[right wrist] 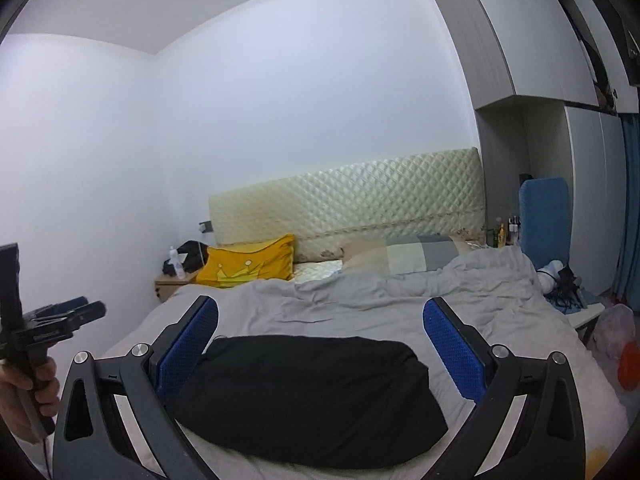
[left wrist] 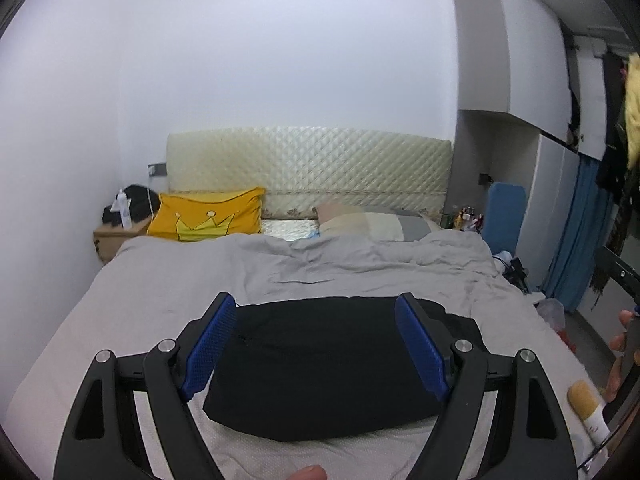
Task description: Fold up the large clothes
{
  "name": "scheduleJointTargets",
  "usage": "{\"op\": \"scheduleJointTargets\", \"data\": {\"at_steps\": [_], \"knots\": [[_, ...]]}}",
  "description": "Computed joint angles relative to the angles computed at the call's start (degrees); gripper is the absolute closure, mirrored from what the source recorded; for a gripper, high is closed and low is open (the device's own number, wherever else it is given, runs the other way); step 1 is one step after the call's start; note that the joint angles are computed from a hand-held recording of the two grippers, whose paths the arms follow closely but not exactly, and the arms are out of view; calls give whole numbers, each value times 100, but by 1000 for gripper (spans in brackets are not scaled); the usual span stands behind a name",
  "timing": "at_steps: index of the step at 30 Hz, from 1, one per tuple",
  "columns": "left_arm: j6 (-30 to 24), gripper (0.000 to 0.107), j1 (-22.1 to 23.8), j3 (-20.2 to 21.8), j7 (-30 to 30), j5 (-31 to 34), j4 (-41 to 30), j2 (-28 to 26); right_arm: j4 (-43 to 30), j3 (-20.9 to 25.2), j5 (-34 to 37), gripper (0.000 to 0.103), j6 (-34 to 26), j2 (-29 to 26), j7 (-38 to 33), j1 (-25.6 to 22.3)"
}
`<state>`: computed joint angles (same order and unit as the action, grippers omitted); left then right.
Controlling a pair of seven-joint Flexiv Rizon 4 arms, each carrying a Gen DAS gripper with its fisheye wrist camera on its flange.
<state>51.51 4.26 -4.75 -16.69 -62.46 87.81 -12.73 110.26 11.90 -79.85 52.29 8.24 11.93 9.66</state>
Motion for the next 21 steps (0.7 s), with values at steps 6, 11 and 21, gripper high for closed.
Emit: {"op": "scheduleJointTargets", "data": {"at_steps": [6, 11, 21], "knots": [[155, 25, -244, 121, 648, -542, 893, 491, 193, 252, -280, 0, -476, 8, 223, 233], [226, 25, -415, 258, 915, -715, 1349, 669, 410, 316, -277, 0, -734, 26, 443, 441], [433, 25, -534, 354, 1044, -761, 1866, 705, 765, 410, 81, 0, -1130, -19, 764, 789]]}}
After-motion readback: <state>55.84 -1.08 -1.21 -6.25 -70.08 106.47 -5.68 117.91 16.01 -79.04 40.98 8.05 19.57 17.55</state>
